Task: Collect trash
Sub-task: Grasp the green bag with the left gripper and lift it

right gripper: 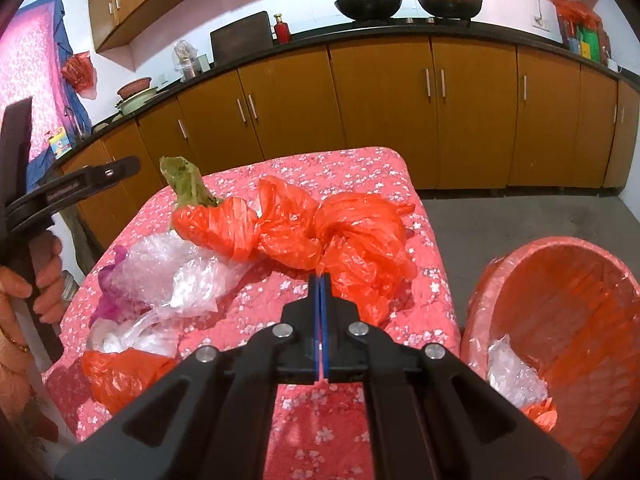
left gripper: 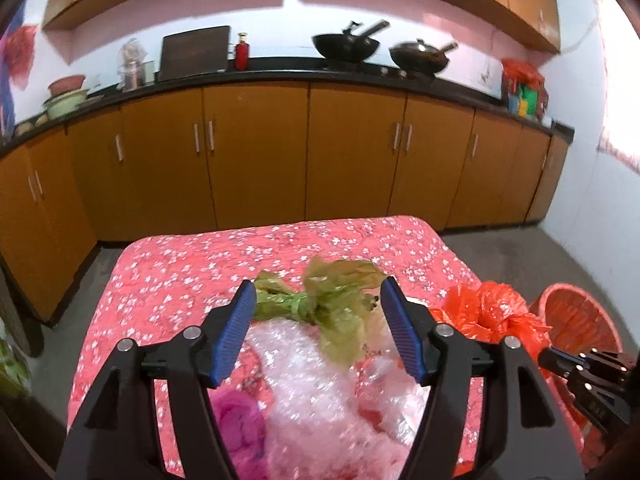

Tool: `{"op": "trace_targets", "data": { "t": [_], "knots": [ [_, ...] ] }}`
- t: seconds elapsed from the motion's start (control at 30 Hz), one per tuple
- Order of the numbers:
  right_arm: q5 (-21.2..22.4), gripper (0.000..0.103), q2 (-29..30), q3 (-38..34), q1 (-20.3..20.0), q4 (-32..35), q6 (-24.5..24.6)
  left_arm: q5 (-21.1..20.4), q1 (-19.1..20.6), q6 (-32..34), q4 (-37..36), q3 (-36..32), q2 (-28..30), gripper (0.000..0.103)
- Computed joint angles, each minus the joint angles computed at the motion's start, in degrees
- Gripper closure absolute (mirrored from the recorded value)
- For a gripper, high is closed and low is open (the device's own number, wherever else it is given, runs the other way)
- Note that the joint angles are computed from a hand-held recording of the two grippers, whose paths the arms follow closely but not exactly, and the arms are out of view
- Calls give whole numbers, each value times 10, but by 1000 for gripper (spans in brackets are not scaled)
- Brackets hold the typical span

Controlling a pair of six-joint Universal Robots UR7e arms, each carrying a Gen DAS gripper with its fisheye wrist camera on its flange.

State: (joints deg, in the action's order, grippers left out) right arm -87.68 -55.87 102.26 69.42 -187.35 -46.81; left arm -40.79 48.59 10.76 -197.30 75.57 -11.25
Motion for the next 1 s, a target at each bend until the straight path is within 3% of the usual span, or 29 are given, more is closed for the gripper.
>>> {"op": "trace_targets", "data": {
  "t": [0.3, 0.37, 0.4, 0.43, 0.5, 0.63, 0.87, 1.0],
  "knots": [
    [-2, 101, -1, 1, 0, 9, -5, -16, 21, -70, 137, -79, 18, 39],
    [-2, 101, -1, -1, 1, 12, -4, -23, 25, -84, 160, -82, 17, 65],
    [-2, 100, -1, -1, 0, 12, -4, -31, 27, -94, 176, -81, 15, 88],
    [-2, 101, -2, -1, 0, 12, -3, -38, 29, -102, 186, -78, 11, 98],
    [-1, 101, -2, 0, 0, 11, -2, -37, 28, -99, 176, -66, 8, 103],
    [3, 101, -5, 3, 0, 9, -3, -26, 24, -90, 146, -43, 0, 103],
    [5, 100, -7, 5, -2, 10, -2, -41, 30, -126, 166, -40, -12, 99],
    [6, 101, -6, 0, -1, 12, 0, -25, 31, -112, 157, -39, -14, 65]
  ]
}}
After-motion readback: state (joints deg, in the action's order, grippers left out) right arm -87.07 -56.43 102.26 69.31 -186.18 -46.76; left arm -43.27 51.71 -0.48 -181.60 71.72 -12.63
